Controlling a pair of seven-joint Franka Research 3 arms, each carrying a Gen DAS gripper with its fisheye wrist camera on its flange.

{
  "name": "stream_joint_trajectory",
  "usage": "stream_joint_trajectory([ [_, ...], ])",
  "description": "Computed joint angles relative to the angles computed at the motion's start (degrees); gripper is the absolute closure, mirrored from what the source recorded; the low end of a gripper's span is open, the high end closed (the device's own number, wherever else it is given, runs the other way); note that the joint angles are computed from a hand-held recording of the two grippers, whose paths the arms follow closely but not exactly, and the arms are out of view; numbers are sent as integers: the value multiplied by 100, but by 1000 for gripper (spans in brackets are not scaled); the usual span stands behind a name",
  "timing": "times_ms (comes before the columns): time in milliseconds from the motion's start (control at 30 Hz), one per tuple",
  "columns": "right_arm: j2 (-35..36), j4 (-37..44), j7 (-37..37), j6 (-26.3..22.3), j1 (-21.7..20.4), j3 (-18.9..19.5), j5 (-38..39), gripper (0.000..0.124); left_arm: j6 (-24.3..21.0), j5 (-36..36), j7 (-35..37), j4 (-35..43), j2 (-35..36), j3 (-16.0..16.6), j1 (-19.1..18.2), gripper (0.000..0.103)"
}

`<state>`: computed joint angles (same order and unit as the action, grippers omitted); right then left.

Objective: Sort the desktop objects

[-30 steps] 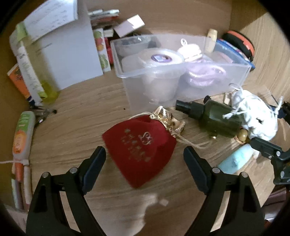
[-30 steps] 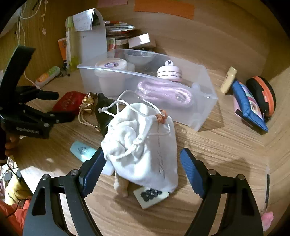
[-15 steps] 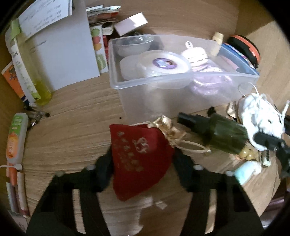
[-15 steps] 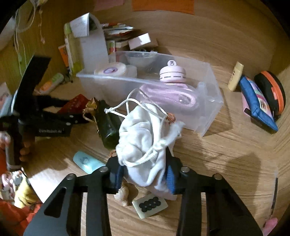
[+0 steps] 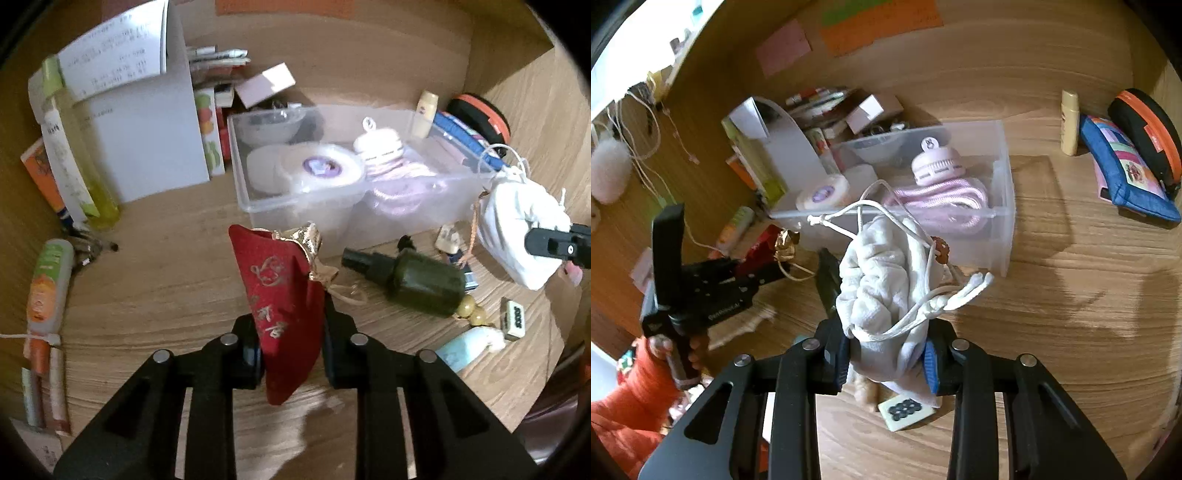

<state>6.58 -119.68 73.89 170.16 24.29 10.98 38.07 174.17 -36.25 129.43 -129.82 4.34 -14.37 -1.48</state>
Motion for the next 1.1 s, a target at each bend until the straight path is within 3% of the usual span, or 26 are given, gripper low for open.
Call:
stream_joint_trajectory([
  [100, -81, 30, -186, -69, -43, 28, 242, 95, 81, -336, 308, -30, -115, -42, 12, 80],
  [200, -156, 15, 54, 5, 29, -69, -86, 95, 86, -785, 715, -7, -208, -6, -59, 80],
  [367, -65, 190, 1382, 28, 254, -445, -1924, 95, 129, -1035, 941, 85, -259, 145, -252, 80],
  [500, 88, 452, 1981, -127, 287, -583, -2845, 95, 124, -1288, 1182, 149, -318, 215, -350, 80],
  [667, 325, 829, 1740, -315, 86, -404, -2607, 95, -25, -1384, 1237, 285, -350, 309, -441, 80],
  [933, 722, 1348, 2060, -410, 271, -610, -3118, 95, -97, -1522, 1331, 594, -298, 323, -518, 80],
  [1100, 959, 1677, 1758, -573, 123, -477, -2852, 95, -233, -1558, 1342, 909, -144, 242, -483, 80],
])
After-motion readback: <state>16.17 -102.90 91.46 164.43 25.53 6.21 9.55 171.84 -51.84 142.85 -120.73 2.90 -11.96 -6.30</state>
